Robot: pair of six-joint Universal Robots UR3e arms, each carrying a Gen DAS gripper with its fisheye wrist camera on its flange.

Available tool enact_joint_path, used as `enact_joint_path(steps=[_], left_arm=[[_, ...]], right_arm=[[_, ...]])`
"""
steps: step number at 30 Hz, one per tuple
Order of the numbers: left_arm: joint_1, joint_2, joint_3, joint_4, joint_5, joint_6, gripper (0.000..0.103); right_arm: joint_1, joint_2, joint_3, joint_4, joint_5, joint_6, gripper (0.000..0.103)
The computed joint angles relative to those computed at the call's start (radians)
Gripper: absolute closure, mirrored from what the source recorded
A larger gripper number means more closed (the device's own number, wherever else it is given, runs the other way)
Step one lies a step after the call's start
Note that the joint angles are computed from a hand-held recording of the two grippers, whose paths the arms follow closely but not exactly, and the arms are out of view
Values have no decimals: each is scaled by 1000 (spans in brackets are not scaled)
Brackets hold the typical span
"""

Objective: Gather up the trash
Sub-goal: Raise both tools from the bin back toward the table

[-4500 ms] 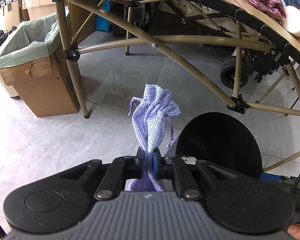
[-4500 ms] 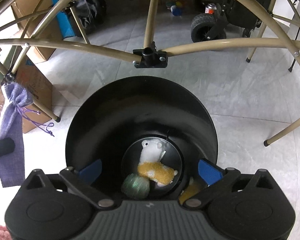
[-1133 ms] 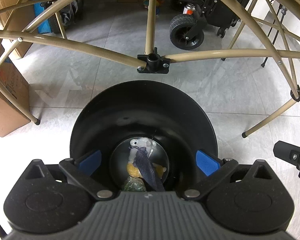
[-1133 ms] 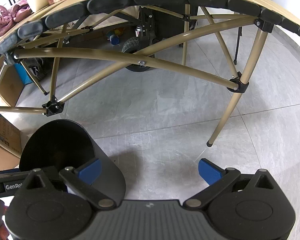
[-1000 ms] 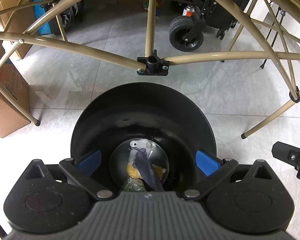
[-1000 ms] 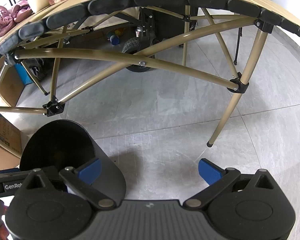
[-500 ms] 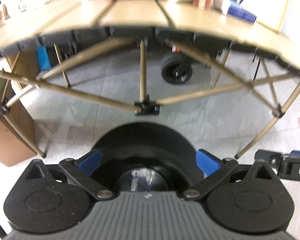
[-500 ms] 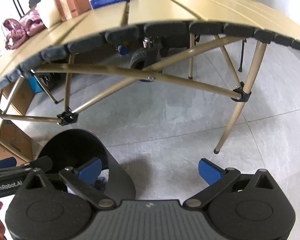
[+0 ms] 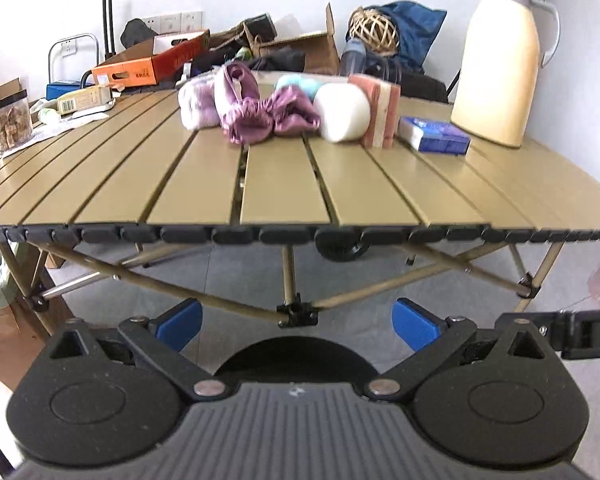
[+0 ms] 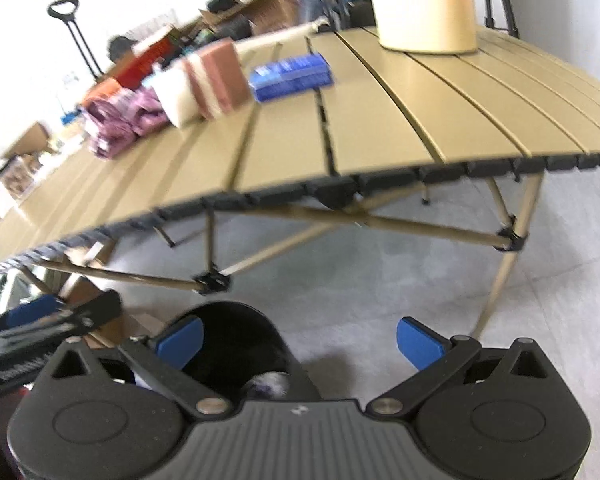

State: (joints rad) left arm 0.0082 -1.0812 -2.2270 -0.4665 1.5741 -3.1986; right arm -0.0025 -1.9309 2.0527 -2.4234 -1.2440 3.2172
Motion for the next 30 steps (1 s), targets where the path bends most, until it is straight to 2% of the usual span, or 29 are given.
enact_joint_path(steps=[7,12,21,30], left_arm=[[86,66,14,-17,-62,17,0],[155,78,35,-3,-112,28,0],[258,44,98,35,-173,-3,0],[298,-49,189,68,-197,-27,0]], right_arm=[[-54,-39,-10,-97,158,20,0],[-44,7,-30,-229,180,87,0],[88,181,-75,-588,16,177,0],[241,373,-183,-805,-294,133,0]])
